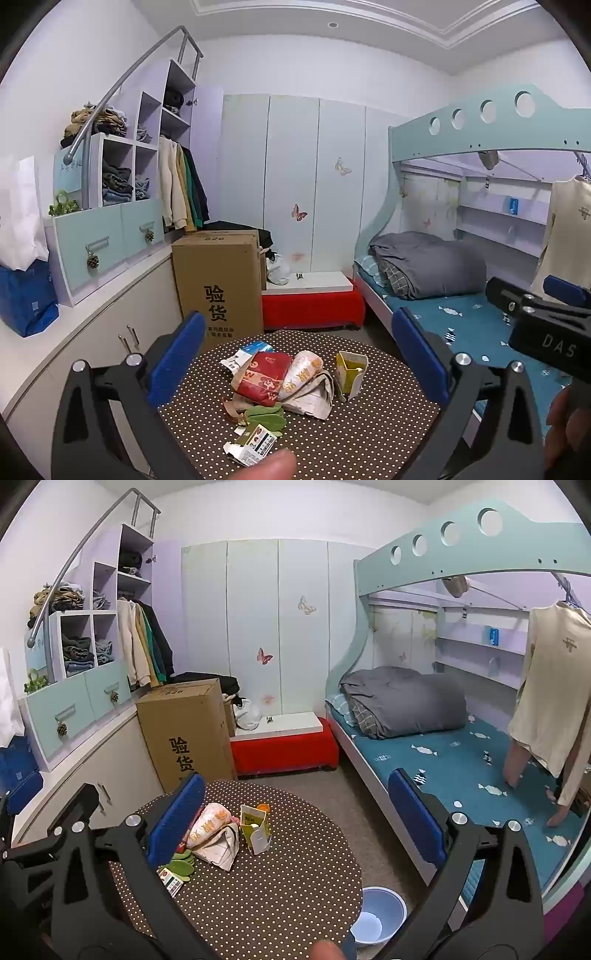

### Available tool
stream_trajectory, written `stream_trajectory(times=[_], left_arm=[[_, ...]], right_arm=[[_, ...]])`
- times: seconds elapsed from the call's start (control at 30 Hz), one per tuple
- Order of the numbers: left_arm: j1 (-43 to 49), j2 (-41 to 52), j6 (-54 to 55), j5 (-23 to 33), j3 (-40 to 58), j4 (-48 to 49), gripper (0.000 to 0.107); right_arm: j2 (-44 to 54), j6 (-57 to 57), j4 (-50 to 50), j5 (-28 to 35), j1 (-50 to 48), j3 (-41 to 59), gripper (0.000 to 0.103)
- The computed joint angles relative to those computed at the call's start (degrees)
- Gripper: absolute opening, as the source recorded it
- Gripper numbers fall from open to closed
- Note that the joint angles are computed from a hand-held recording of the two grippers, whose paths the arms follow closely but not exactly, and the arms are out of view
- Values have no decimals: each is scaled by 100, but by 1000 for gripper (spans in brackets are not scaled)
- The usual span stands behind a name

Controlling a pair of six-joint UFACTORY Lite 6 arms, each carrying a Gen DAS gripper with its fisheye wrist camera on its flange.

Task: Collect trash

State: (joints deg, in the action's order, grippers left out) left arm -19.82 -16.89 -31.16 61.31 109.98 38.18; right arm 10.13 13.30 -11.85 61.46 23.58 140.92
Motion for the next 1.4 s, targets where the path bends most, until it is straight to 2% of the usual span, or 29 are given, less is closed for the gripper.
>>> stream_trajectory(times=[0.2,0.3,0.37,0.63,0.83,0.87,1.4], left_arm=[[-24,-11,-22,-10,-22,53,99],[-33,-17,-25,-12,-27,57,99],[-25,-13,-25,-12,-27,56,99],[-20,-77,-71,-92,-217,-7,99],[208,-48,112,-128,-82,-292,99],[377,-106,188,-279,-234,-438,99],[669,-175,346,-503,-441,-732,99]], right_arm=[[-93,-17,-12,-123,14,-193,97],[118,-88,-1,50,10,227,97],[-50,98,-283,-62,225,-90,97],[-56,202,-509,-76,408,-159,97],[-197,219,-492,-209,361,-422,97],[-198,195,-459,-227,324,-435,97],[-187,160,-401,-283,245,-505,97]])
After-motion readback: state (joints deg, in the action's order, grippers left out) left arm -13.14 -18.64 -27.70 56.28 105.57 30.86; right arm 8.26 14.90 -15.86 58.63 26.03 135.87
